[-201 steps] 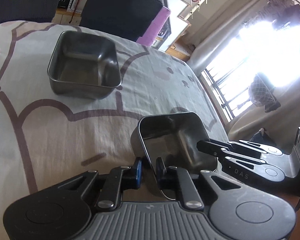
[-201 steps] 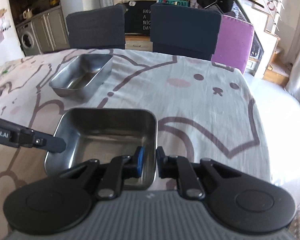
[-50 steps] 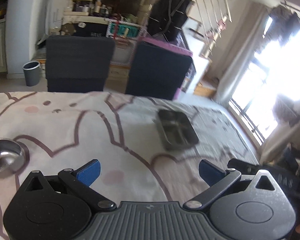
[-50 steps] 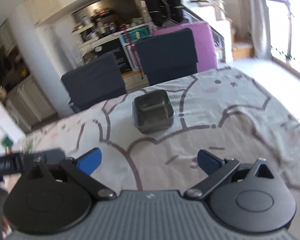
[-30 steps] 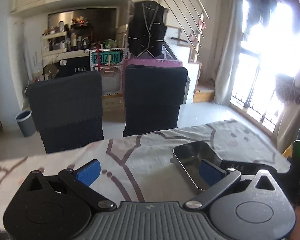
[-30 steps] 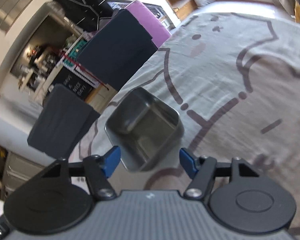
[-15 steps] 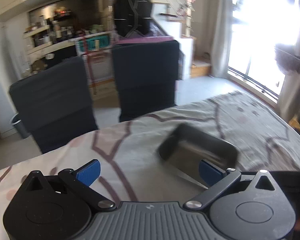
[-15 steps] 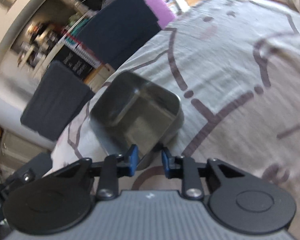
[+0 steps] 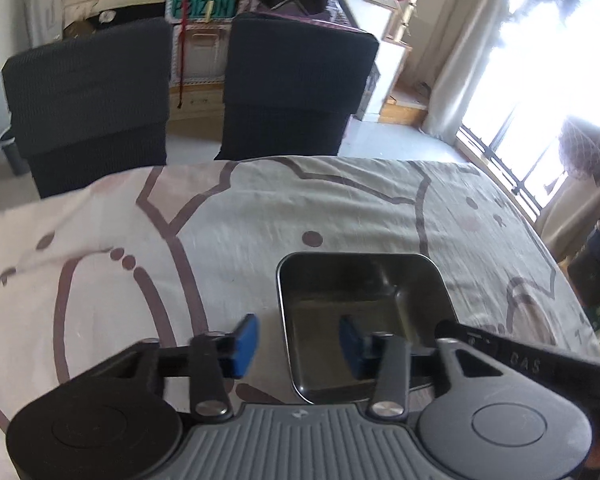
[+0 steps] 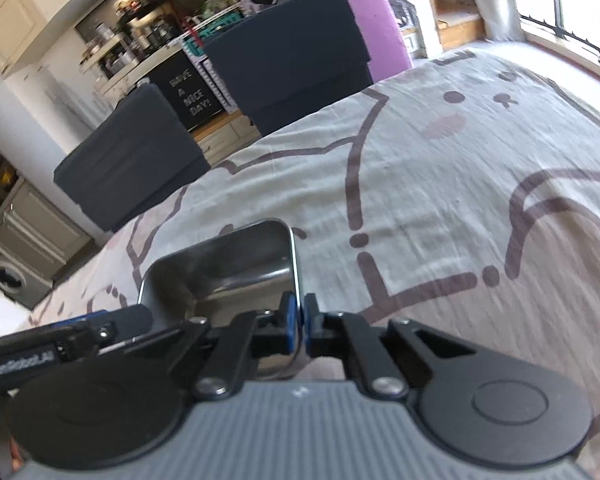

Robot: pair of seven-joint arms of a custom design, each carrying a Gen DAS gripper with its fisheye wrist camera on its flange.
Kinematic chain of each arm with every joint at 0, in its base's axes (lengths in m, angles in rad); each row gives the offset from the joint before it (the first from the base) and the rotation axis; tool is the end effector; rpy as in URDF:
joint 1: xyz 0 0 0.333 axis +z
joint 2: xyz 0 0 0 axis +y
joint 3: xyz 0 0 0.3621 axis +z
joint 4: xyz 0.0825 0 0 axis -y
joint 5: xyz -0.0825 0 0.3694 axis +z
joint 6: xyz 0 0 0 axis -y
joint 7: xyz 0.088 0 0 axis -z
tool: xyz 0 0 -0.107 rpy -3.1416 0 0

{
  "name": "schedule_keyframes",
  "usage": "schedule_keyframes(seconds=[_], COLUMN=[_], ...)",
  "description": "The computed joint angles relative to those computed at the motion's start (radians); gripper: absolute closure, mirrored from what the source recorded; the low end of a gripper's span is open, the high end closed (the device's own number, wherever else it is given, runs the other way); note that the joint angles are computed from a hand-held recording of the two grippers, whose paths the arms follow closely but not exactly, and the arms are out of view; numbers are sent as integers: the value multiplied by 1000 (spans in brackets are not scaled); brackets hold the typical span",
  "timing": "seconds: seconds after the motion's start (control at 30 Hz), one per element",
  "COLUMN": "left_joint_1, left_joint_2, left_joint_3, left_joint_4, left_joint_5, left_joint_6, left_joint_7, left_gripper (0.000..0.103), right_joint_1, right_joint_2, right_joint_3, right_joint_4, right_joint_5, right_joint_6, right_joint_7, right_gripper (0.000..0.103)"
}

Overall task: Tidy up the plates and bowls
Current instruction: 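Lift the second steel tray with both grippers and carry it toward the plates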

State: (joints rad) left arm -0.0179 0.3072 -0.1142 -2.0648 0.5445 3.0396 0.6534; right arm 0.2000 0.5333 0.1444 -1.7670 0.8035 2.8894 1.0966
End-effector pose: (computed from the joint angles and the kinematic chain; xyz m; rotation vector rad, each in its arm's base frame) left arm 0.6219 -0.1166 0.4106 -2.1285 1.6036 -0.8034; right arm 0.6834 0.1829 0.3648 -1.7610 1.6769 -0.1054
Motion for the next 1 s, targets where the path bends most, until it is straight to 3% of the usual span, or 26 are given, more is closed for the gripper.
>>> schedule_keyframes(seconds=[0.07, 0.2, 0.27, 0.3, 0.57, 0.7, 0.87, 1.0], left_joint_1=[6, -7, -14, -25, -98, -114, -85, -65], left_joint_2=[7, 20, 24, 24, -45, -129, -269, -381], left_joint_3=[-6, 8, 17, 30, 138, 159, 115, 48], left_joint_4=[2, 8, 9, 10, -56, -120, -222, -306], left_joint_5=[-17, -7, 2, 14, 181, 289, 357, 224], left_joint_6=[0, -8, -9, -10, 55, 60, 50, 27], left_joint_7=[-9, -33, -46, -61, -238, -351, -475, -399], left_gripper=[82, 83, 98, 99, 99, 98, 98, 98], right_joint_1=[-6, -16, -22, -29, -45, -31, -59, -37], right_joint_2=[-4, -3, 1, 4, -5, -54, -169, -293], right_joint_3=[8, 24, 33, 42, 48, 28, 49, 12], right_joint_4=[-6, -10, -7, -4, 11, -17, -106, -203], right_joint_5=[3, 19, 33, 46, 87, 74, 163, 180], right_joint_6=[4, 17, 24, 27, -37, -81, -119, -160], right_joint_7=[-20, -71, -93, -108, -154, -162, -307, -390], right_gripper=[98, 98, 98, 98, 98, 98, 98, 97])
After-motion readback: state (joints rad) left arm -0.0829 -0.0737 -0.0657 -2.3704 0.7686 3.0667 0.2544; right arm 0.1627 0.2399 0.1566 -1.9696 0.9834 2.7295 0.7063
